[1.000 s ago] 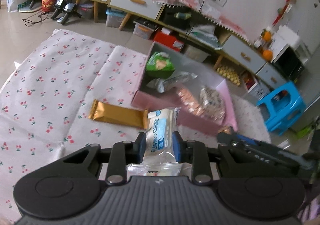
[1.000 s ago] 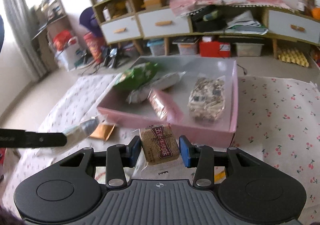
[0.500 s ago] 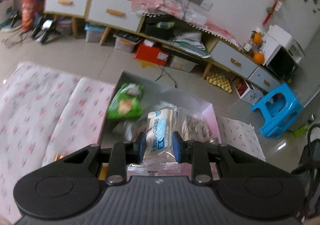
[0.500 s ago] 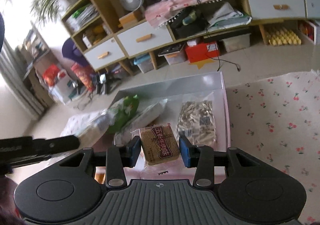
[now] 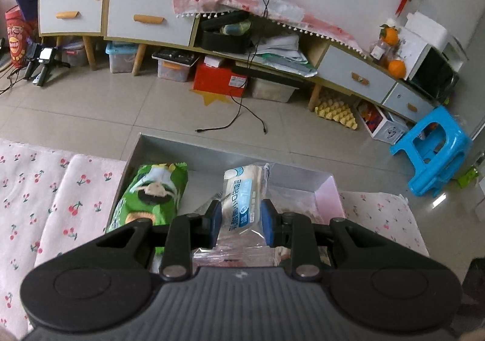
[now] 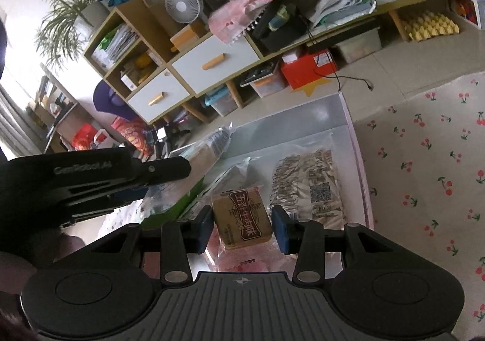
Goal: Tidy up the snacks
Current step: 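Lift both held packs and carry them over the pink box, then open both grippers to drop the packs into the pink box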
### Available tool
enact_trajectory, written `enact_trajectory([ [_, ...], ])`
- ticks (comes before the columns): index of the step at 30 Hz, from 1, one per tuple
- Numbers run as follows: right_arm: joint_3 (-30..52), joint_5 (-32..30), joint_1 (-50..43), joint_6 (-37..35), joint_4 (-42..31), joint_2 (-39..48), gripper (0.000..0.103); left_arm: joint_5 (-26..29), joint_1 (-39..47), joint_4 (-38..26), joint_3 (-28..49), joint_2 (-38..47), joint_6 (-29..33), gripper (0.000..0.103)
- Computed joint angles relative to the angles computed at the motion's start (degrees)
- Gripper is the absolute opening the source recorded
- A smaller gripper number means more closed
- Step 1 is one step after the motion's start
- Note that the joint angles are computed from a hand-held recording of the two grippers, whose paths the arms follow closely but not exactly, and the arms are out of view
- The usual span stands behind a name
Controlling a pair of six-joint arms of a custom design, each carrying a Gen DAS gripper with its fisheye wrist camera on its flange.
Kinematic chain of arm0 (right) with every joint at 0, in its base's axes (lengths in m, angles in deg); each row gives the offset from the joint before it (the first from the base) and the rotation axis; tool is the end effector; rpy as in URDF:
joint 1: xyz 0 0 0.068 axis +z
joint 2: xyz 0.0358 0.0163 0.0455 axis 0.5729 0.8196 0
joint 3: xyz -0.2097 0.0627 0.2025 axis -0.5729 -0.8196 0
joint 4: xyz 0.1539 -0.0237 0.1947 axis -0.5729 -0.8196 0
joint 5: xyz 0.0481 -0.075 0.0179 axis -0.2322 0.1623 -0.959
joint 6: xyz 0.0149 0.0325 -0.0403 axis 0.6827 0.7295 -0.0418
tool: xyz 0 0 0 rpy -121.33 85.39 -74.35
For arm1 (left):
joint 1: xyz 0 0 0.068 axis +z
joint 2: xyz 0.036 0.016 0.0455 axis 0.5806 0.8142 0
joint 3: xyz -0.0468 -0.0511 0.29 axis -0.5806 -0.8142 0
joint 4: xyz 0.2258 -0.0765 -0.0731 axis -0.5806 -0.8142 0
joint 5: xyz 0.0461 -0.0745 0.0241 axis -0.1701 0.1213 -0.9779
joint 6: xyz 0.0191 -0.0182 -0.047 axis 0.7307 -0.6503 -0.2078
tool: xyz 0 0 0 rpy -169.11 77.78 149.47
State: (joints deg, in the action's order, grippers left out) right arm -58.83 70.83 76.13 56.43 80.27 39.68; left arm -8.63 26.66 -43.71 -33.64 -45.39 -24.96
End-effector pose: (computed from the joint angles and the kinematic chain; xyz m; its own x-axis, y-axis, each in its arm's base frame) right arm 0.1845 0.1700 0.1731 -0.7956 0.0752 -0.6012 -0.3615 0.7373 0.5707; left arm 0.1235 -0.0175 0.2099 -0.6703 -0.3393 -0.6600 -0.1922 0.9384 -0.2872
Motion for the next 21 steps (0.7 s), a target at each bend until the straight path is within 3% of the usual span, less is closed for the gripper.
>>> enact_trajectory([
  [9, -1.2, -1.4, -0.9, 2.4, 6.3, 2.5, 0.044, 4.2, 5.0, 3.5, -0.7, 3.2, 2.4, 0.026],
  [11, -1.4, -1.9, -1.4, 2.7, 7.2, 2.7, 0.046, 3.7, 4.7, 4.5, -1.5, 2.1, 2.7, 0.033],
  [13, -1.6, -1.8, -1.8, 2.9, 7.2, 2.4, 0.057, 2.3, 4.0, 5.1, -2.2, 0.4, 2.2, 0.053],
  [14, -1.9, -1.7, -1.9, 3.1, 7.4, 2.1, 0.061, 2.0, 3.8, 5.2, -2.3, -0.2, 1.9, 0.057],
  [21, -2.5, -1.8, -3.3, 4.8, 5.2, -0.2, 0.070, 2.6, 4.6, 1.2, -1.4, -3.1, 1.4, 0.063],
])
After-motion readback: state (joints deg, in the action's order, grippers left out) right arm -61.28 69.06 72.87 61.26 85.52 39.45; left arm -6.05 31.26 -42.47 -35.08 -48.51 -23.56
